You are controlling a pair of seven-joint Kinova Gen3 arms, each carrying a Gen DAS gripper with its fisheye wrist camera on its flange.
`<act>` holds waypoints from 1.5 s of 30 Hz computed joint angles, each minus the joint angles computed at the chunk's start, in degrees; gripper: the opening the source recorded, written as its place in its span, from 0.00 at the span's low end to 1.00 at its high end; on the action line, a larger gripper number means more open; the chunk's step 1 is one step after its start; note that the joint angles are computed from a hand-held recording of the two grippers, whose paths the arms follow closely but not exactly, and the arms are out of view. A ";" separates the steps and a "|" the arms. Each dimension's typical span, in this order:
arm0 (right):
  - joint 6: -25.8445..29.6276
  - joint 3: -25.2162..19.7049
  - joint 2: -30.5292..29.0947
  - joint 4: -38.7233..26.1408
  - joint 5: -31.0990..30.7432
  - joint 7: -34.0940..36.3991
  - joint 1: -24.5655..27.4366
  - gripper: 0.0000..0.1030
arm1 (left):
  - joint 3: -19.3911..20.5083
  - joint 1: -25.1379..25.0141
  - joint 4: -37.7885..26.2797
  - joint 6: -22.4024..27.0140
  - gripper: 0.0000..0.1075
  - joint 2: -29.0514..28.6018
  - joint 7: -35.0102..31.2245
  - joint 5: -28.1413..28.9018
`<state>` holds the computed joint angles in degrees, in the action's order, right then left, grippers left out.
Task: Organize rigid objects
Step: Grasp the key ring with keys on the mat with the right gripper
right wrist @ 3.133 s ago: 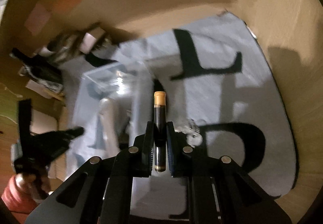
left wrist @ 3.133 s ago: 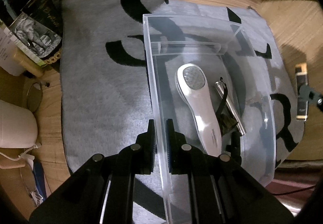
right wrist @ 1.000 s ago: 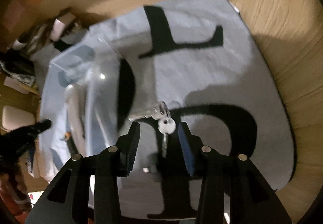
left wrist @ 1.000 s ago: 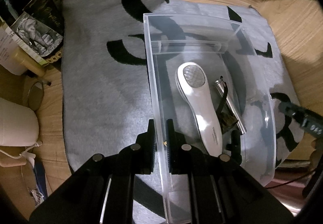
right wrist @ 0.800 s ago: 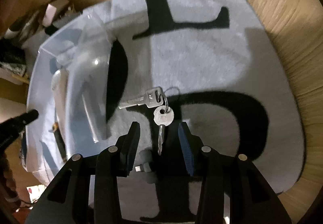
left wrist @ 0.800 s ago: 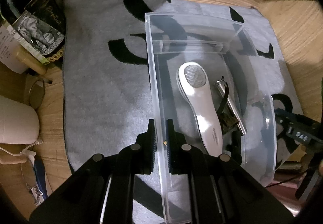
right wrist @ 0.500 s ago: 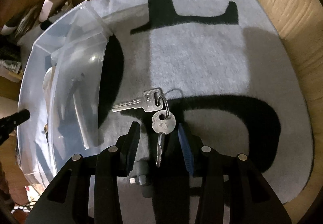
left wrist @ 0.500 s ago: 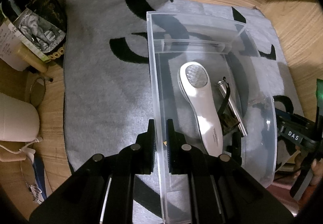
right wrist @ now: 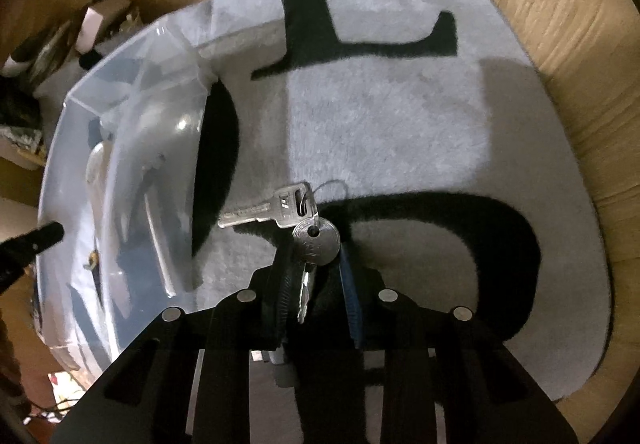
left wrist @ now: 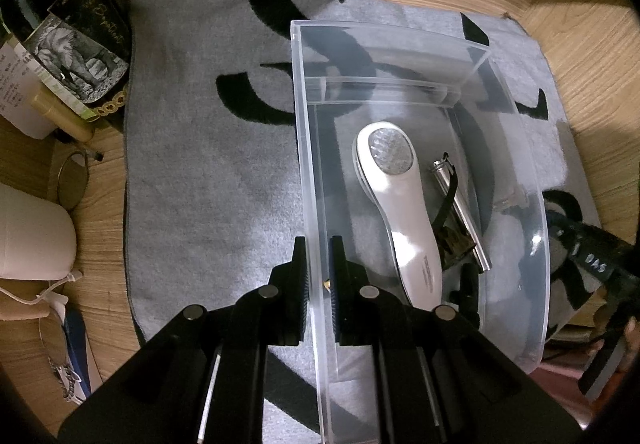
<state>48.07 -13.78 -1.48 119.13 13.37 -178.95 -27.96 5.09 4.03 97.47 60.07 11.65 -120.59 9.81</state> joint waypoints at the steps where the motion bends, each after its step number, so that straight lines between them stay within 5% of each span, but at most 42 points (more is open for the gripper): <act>1: 0.51 0.30 -1.36 0.52 0.07 -0.10 -0.31 0.21 | 0.00 -0.03 0.02 0.00 0.08 0.01 -0.10 0.07; 5: 3.92 -1.94 -3.58 -0.83 2.78 -3.44 0.07 0.21 | 0.01 -0.26 -0.16 0.16 0.08 0.22 -0.59 0.44; 7: 5.46 -2.67 -4.44 -1.57 3.47 -4.04 0.10 0.04 | 0.02 -0.33 -0.18 0.21 0.08 0.26 -0.87 0.56; 16: 9.44 -4.21 -4.70 -4.91 4.00 -4.33 -0.16 0.05 | 0.04 -0.80 -0.26 0.55 0.08 0.24 -2.83 1.22; 23: 4.79 -1.81 -1.33 -2.64 -0.22 -2.22 0.52 0.34 | -0.08 -1.09 -0.10 0.63 0.08 0.01 -3.68 1.84; 31: 4.25 0.73 3.21 -2.28 -1.16 2.39 -0.09 0.34 | -0.06 -0.84 -0.17 0.57 0.08 0.20 -3.50 1.69; 45: 3.03 1.08 2.47 0.24 3.70 -5.32 -2.22 0.22 | 0.11 -0.64 -0.57 0.69 0.08 0.97 -3.23 1.51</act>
